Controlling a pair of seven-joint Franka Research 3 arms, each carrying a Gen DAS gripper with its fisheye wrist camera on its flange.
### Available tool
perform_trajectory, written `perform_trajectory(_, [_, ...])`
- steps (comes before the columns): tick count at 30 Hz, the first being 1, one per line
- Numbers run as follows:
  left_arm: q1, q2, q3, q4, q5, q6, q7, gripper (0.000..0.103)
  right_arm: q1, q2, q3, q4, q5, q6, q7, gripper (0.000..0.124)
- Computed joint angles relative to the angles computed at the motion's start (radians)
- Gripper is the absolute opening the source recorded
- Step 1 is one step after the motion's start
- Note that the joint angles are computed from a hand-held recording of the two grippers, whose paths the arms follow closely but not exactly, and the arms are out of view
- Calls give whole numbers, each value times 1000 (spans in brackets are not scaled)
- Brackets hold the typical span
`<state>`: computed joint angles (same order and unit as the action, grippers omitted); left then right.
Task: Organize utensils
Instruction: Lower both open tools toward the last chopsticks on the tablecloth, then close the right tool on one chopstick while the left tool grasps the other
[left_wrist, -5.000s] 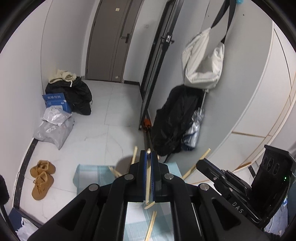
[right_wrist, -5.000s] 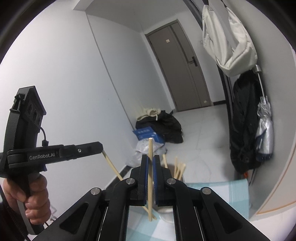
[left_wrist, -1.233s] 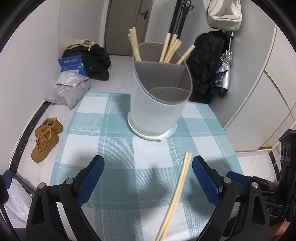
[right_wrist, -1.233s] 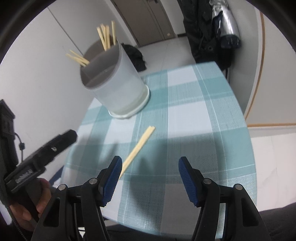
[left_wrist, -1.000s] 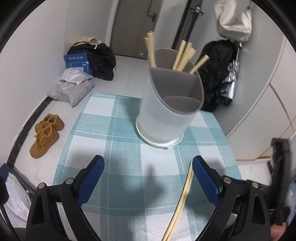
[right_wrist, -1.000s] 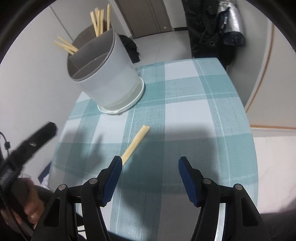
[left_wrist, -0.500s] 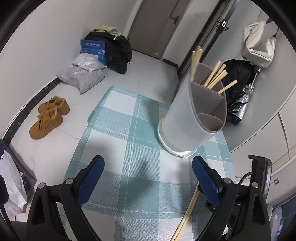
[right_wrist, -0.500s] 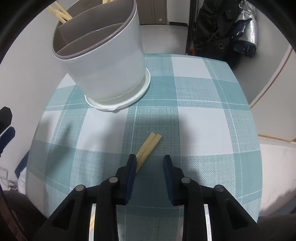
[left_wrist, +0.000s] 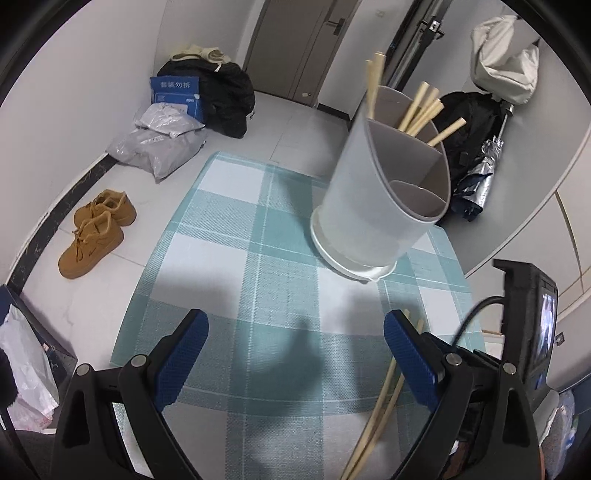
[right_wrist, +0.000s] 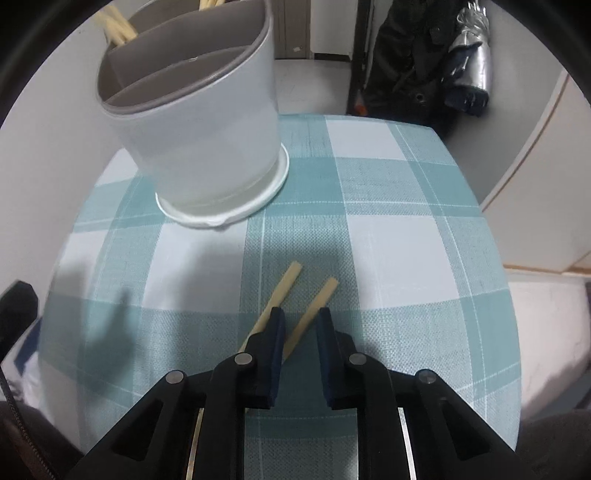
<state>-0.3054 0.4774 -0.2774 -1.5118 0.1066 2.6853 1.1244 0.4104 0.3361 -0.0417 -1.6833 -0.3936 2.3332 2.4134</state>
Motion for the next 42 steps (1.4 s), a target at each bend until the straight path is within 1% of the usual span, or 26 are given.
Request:
perform_trajectory(2, [-7,-6,7,-9,14,10,-4,93,9,6,-3,8,-23,-3,2,15])
perform_trajectory(3, [-13,-10,15,-13,26,11,-14,93,9,8,-2,12,-23,-1,-3,12])
perform_trajectory(5, [-14,-14,19,-20,36,13,-19,93,5,7,1,6,-17,16,-18,9])
perform_trajectory(10, [-15,-18,24,-27,48,13,-40,93,-9,0,11,-13,10,63,-103,6])
perform_trajectory(12, [-16,-18,27,-26,54,17,-48,93,-34,-13,20,-40,55,101,-167,5])
perform_trajectory(15, [-20,-20,35,-28,70,23,-69,93,-82,-49,41,-101,175,168,-271,5])
perform_trajectory(18, [-18,-25,38,-36,75,34,-88,93,-114,-74,54,-144,281,215,-356,5])
perform_trajectory(21, [-13,-23,35,-34,75,33,-97,93,-136,-97,63,-174,373,226,-440,5])
perform_trajectory(25, [-3,-16,23,-24,60,26,-93,93,-163,-108,75,-184,478,218,-566,5])
perform_trajectory(28, [-5,-11,25,-16,56,26,-99,93,-168,-106,74,-171,514,185,-620,5])
perform_trajectory(35, [-10,-5,34,-4,65,17,-118,93,-142,-52,51,-71,444,92,-639,6])
perform_trajectory(37, [-9,3,32,9,61,-7,-119,93,-140,-35,51,-44,441,76,-649,8])
perform_trajectory(40, [-28,9,55,21,90,-25,-150,93,-138,-2,50,6,442,52,-661,8])
perform_trajectory(42, [-23,21,45,37,88,-40,-139,93,-139,8,52,20,454,50,-670,8])
